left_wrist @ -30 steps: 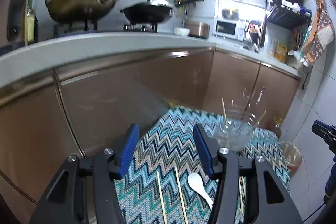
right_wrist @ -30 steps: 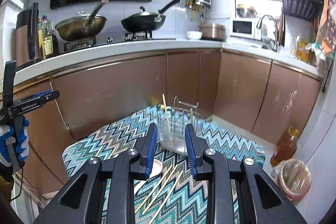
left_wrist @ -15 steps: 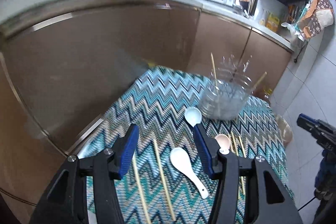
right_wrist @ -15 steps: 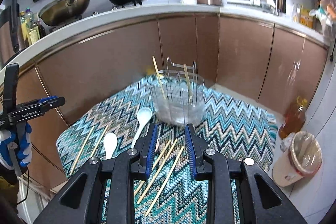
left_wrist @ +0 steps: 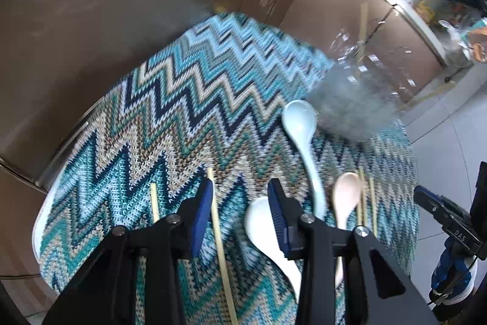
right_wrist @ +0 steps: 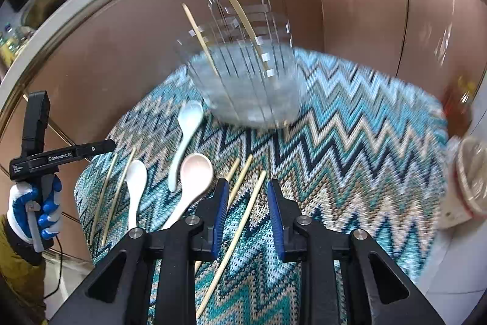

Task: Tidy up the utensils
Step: 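Close the right tool on a wooden chopstick while the left tool grasps another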

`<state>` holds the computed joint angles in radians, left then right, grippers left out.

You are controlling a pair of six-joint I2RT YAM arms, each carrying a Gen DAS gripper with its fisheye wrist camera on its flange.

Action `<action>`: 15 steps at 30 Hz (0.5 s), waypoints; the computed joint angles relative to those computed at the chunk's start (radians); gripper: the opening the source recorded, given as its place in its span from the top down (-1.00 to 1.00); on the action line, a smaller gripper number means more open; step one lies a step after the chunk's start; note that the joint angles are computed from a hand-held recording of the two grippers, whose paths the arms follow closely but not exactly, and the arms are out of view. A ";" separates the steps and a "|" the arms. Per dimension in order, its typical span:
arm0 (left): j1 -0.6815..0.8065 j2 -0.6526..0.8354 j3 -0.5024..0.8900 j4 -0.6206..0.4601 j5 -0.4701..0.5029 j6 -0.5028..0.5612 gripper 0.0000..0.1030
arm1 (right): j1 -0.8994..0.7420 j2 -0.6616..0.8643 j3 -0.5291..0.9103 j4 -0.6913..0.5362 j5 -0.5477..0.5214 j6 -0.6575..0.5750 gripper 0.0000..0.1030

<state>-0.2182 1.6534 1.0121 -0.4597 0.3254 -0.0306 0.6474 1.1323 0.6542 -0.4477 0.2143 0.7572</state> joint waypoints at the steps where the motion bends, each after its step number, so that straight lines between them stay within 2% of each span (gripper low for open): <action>1: 0.003 0.022 0.012 -0.001 0.001 0.001 0.36 | -0.042 0.029 -0.012 0.038 -0.058 -0.014 0.55; 6: -0.003 0.118 0.087 -0.039 -0.010 -0.006 0.50 | -0.170 0.217 0.002 0.154 -0.240 -0.058 0.66; 9: -0.015 0.158 0.125 -0.060 -0.028 -0.007 0.53 | -0.191 0.302 0.041 0.160 -0.267 -0.073 0.69; 15: -0.034 0.224 0.183 -0.097 -0.058 -0.004 0.65 | -0.207 0.381 0.093 0.132 -0.279 -0.089 0.70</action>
